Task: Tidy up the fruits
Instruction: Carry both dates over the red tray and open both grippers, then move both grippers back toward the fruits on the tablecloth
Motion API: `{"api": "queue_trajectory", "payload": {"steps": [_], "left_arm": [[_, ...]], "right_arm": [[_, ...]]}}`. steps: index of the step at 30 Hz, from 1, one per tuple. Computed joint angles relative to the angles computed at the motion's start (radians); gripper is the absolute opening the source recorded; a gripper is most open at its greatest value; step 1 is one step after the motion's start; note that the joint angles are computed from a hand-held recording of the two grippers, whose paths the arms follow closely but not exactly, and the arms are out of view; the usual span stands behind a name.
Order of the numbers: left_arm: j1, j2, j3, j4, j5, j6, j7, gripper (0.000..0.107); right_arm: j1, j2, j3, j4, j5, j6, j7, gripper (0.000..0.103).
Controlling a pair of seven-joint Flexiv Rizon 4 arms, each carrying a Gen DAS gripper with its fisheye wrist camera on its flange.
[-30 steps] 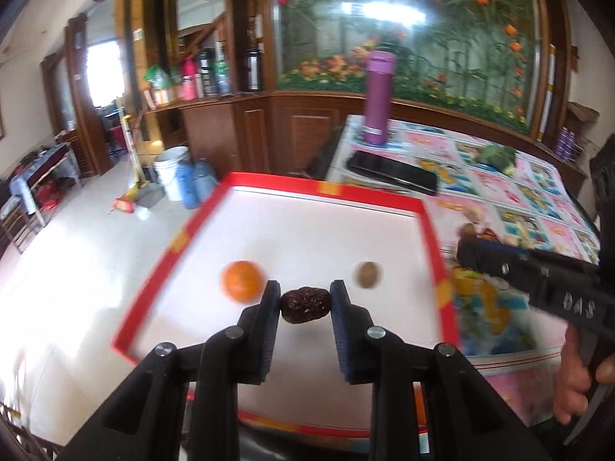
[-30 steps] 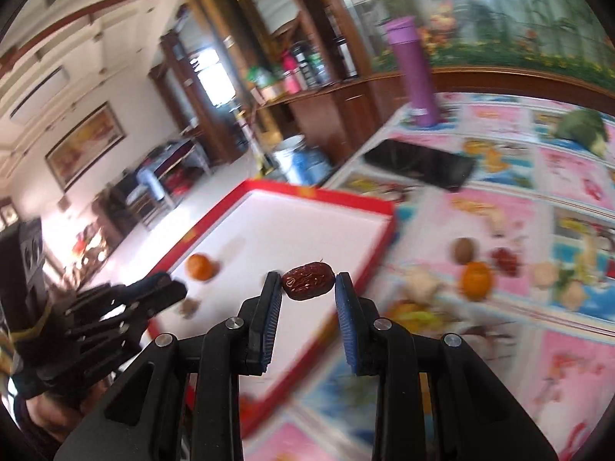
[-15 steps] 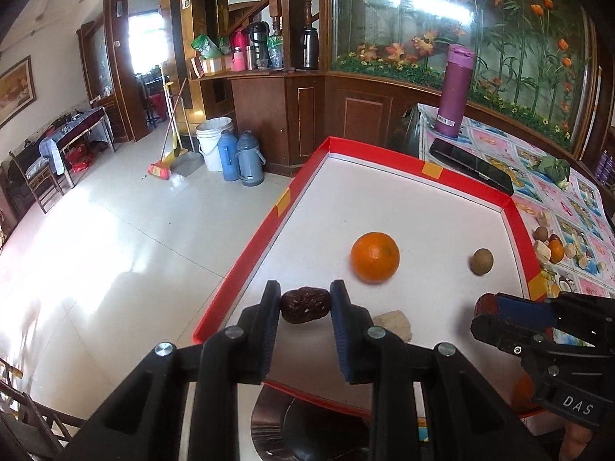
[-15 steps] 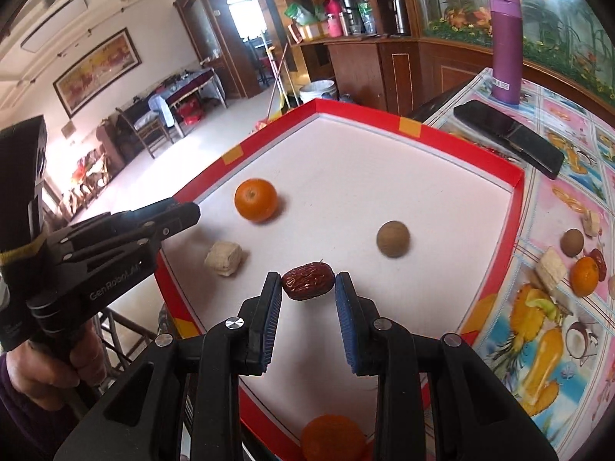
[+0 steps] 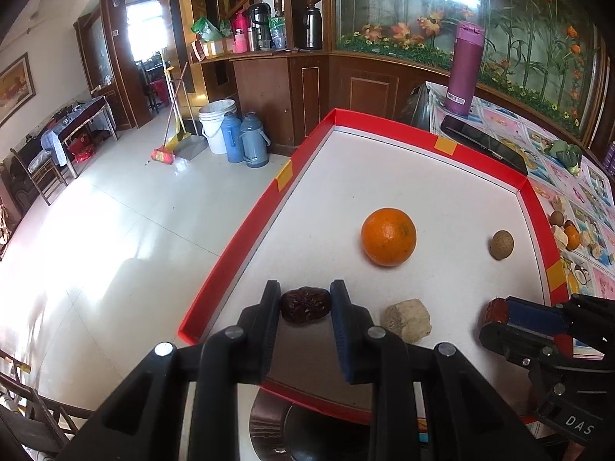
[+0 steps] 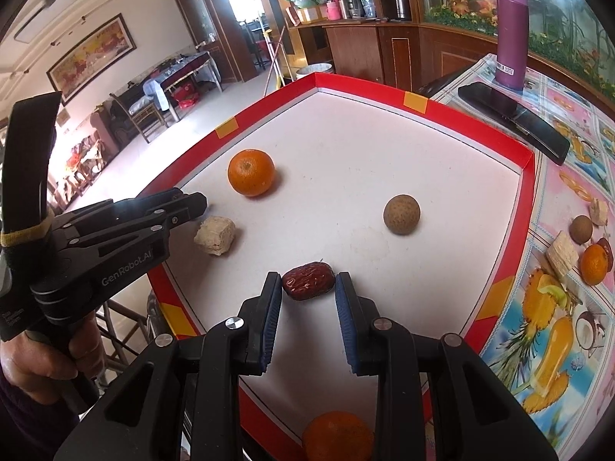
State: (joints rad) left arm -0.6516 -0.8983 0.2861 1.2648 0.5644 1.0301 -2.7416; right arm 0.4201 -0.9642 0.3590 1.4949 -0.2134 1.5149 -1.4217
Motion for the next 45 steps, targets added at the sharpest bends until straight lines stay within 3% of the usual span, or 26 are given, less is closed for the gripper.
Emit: {"api": "queue_trajectory", "payload": {"steps": [3,7,8,15,22,26,30,36,45], "left_arm": [[0.003,-0.003,-0.008,-0.008,-0.007,-0.011,0.012,0.034],[-0.015,-0.007,0.002,-0.029,-0.003,-0.057,0.003,0.071],[-0.021,-0.005,0.008,-0.030,0.005,-0.067,-0.008,0.073],[-0.040,0.003,0.009,-0.065,0.055,-0.132,-0.040,0.075],[-0.057,-0.003,-0.007,-0.131,0.112,-0.172,-0.050,0.081],[-0.056,-0.027,-0.031,-0.199,0.120,-0.178,-0.001,0.081],[-0.047,-0.076,-0.063,-0.290,0.094,-0.163,0.084,0.081],[-0.039,-0.176,-0.106,-0.453,0.003,-0.151,0.254,0.081],[-0.038,-0.367,-0.134,-0.768,-0.154,-0.227,0.480,0.082]], "right_arm": [[-0.001,-0.002,0.001,-0.006,-0.001,-0.007,-0.004,0.028],[-0.021,0.000,0.028,-0.004,0.007,-0.019,-0.023,0.040],[-0.030,0.000,0.036,-0.001,0.012,-0.009,-0.029,0.040],[-0.121,0.001,0.114,0.032,0.033,0.090,-0.060,0.040],[-0.194,0.003,0.127,0.064,0.004,0.175,-0.002,0.040],[-0.227,0.014,0.106,0.091,-0.013,0.218,0.054,0.040],[-0.251,0.039,0.058,0.133,-0.026,0.271,0.112,0.040],[-0.228,0.095,-0.096,0.218,-0.018,0.328,0.204,0.040],[-0.223,0.122,-0.237,0.264,-0.030,0.289,0.266,0.040]]}}
